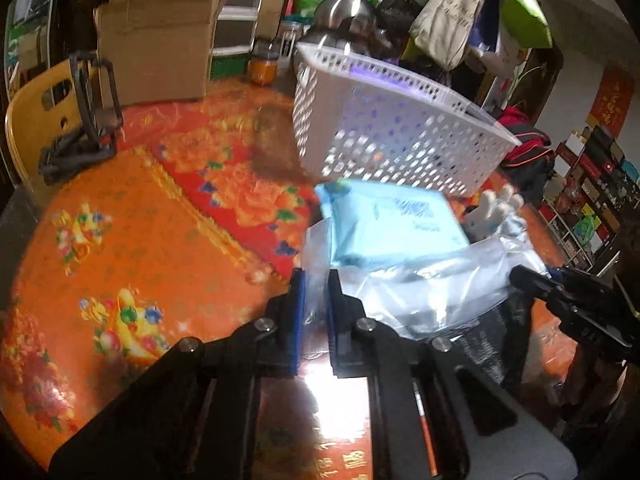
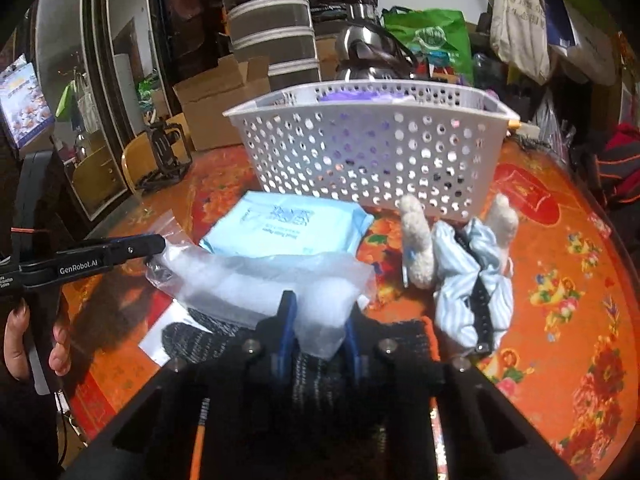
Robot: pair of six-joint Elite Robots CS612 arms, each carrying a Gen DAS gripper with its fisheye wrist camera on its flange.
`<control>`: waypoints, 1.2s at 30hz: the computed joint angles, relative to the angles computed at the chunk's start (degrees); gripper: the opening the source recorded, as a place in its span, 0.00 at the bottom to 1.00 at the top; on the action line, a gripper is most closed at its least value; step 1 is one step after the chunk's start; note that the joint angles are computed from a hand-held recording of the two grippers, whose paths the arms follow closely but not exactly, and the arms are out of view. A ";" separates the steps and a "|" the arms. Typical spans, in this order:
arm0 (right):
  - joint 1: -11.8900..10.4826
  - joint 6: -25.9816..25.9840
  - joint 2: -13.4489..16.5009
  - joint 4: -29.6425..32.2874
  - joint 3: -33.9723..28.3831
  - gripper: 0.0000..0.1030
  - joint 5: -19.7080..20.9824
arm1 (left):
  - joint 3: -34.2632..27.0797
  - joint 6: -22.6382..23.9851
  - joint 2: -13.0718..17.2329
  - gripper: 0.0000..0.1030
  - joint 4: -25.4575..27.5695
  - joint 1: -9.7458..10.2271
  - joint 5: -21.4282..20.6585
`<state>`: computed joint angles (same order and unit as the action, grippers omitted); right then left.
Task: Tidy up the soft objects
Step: 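Carry the plastic bag into the white basket and release it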
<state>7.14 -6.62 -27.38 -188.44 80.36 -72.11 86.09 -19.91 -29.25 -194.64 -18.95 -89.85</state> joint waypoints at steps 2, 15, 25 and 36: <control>-0.06 -0.19 -0.34 -1.11 0.43 0.18 0.27 | 0.51 0.11 -0.52 0.08 -1.19 -0.07 -0.10; -1.55 1.96 -3.17 -6.13 0.31 0.17 3.26 | -1.06 1.11 -3.87 0.08 -4.30 0.08 -1.14; -2.33 3.28 0.32 2.76 -14.32 0.17 -0.93 | -19.29 3.98 0.01 0.08 10.06 0.08 -0.71; -1.90 1.37 8.42 19.86 -29.40 0.17 -8.35 | -39.07 4.26 9.73 0.08 35.80 -0.77 6.77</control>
<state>5.24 -5.25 -18.96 -168.57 50.96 -80.46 47.03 -15.65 -19.52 -158.84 -19.72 -83.08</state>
